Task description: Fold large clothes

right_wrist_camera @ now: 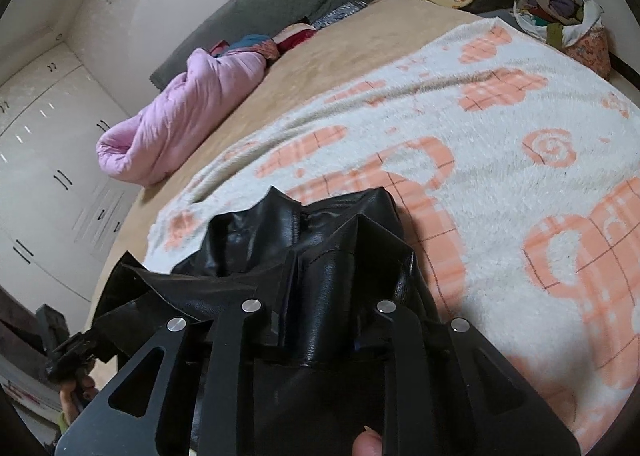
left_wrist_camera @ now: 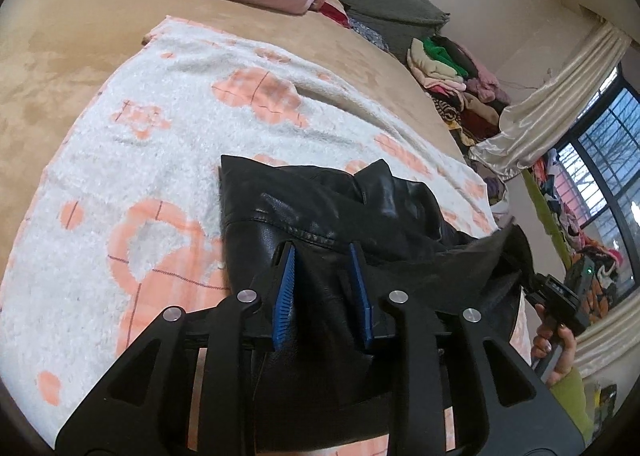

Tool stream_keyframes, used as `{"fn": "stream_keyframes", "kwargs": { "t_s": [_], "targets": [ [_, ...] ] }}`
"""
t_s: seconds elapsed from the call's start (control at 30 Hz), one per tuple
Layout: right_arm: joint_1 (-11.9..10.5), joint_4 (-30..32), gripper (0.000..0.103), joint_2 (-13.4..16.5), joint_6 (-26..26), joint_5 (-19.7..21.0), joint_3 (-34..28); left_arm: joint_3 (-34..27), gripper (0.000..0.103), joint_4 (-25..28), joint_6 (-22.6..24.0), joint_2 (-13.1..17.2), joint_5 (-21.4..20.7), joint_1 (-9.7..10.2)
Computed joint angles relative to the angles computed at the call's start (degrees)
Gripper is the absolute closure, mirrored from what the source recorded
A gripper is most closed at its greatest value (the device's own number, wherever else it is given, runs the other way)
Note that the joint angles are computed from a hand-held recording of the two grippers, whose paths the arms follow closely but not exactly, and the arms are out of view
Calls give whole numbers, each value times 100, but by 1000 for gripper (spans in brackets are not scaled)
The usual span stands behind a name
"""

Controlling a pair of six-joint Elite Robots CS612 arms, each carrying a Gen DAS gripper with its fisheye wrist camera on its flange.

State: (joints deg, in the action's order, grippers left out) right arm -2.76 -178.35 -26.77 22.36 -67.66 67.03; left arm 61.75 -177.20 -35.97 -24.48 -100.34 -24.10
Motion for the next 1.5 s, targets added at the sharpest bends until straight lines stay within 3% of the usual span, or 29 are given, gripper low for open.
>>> {"fn": "stream_keyframes", "kwargs": {
  "t_s": [0.13,0.23,0.47,0.57,0.7,0.93,1.03,1.07,1.1,1.17,1.23,1.37,1.5],
  "targets": [
    [2,95,66,101,70,-1,-131,-78,79,-46,13,56,-68,13],
    [-14,115,62,166,160,71,-216,-77,78,-151,-6,72,-9,-7],
    [-58,-431,22,207,428,296,-208,106,69,-698,53,-6,296,-47],
    [-56,-638,20,143,309,149,-110,191,67,-724,235,-78,646,-84],
    [14,-686,20,19,-222,-457,45,125,62,-472,579,-74,923,-144],
    [240,-36,20,47,-1584,-1575,-156,-525,41,435,1653,206,1739,-334],
    [339,336,22,186,-2091,-1914,-442,-766,40,729,1790,343,1814,-346],
    [368,479,34,257,-2245,-2029,-580,-829,42,786,1831,382,1762,-340],
    [386,549,43,298,-2342,-2092,-657,-863,48,851,1903,400,1804,-348],
    [451,647,73,437,-2557,-2456,-889,-873,80,916,2143,401,2076,-399],
    [488,606,87,497,-2566,-2695,-970,-798,92,740,2173,362,1963,-382],
    [440,282,91,380,-1938,-2712,-782,-498,97,103,2214,160,1850,-344],
    [175,-354,92,232,-682,-1741,-540,-481,98,-239,1972,108,1560,-256]
  ]
}}
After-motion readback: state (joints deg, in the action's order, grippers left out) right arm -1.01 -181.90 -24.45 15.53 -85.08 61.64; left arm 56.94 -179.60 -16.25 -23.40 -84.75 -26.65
